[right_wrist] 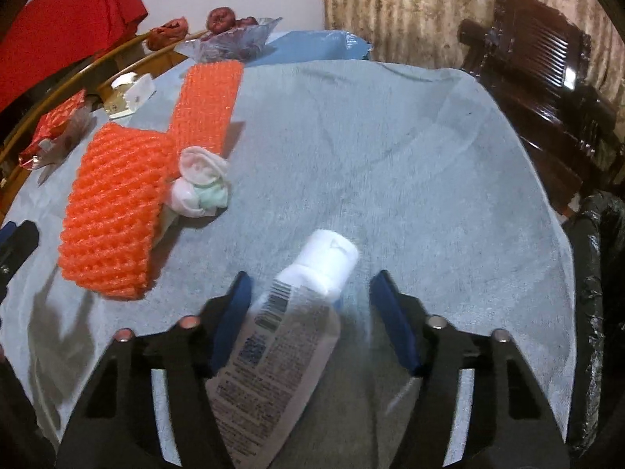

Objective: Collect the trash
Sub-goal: 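Grasp the orange foam mesh with the left tool while the right tool grasps the white lotion tube, then carry the orange mesh and lotion tube over the bin and open both tools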

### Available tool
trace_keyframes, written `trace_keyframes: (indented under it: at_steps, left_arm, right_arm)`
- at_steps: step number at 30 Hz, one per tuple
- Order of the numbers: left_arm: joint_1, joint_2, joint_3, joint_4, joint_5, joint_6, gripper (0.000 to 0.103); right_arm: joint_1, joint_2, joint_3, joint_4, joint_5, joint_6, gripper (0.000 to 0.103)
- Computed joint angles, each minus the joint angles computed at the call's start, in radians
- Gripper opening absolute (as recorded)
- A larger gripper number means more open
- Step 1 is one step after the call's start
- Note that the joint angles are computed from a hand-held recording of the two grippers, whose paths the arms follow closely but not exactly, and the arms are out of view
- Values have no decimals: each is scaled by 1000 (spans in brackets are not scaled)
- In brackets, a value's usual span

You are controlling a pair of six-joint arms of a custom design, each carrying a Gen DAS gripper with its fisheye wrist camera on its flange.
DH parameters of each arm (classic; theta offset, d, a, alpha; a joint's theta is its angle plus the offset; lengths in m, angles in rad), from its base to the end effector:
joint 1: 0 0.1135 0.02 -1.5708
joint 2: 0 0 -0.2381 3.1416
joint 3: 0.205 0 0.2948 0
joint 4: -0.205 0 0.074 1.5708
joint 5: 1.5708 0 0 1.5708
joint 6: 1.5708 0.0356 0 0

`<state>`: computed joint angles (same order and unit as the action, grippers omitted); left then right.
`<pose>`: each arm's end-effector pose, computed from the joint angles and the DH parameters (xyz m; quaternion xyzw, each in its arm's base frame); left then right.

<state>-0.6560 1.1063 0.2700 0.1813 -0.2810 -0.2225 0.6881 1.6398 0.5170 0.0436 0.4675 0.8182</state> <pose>0.1939 -0.1368 0.0865 0.1306 0.8807 -0.0725 0.4496 0.2152 0.1562 0.0236 0.1176 0.9379 -0.0020 0.3264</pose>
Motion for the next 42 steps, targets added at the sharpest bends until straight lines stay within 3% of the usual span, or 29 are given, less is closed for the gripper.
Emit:
trace_keyframes:
  at_steps: [4,9,15,17,21,22,25,28,42]
  left_arm:
    - [-13,42,26,14,11,-7,87]
    - [-60,98,71,27,9,-17,87]
    - [-105,281,191,53,3,-30,87]
    - [-109,324,220,57,2,-38,83]
    - [-112,394,273,51,24,-45,53]
    - [-117,400,279,50,16,-48,50]
    - [-138,381,274,44,-28,-52,38]
    - [-143,333,255,32,-32,-55,32]
    - [-223,88,183,-84,-103,-86,28]
  right_arm:
    - [-16,-33,-24,40,-47,-60,37]
    - [-60,-119,-72,55,-113,-125,34]
    - [-114,-246,-145,43,-158,-191,33]
    - [-130,-281,-170,46,-171,-206,33]
    - [-144,-321,-199,48,-181,-214,33]
    - [-145,-326,-203,50,-182,-216,33]
    - [-149,-354,-217,47,-186,-222,33]
    - [-147,-390,-230,40,-187,-219,33]
    - [-103,-707,-284,-170,-134,-218,33]
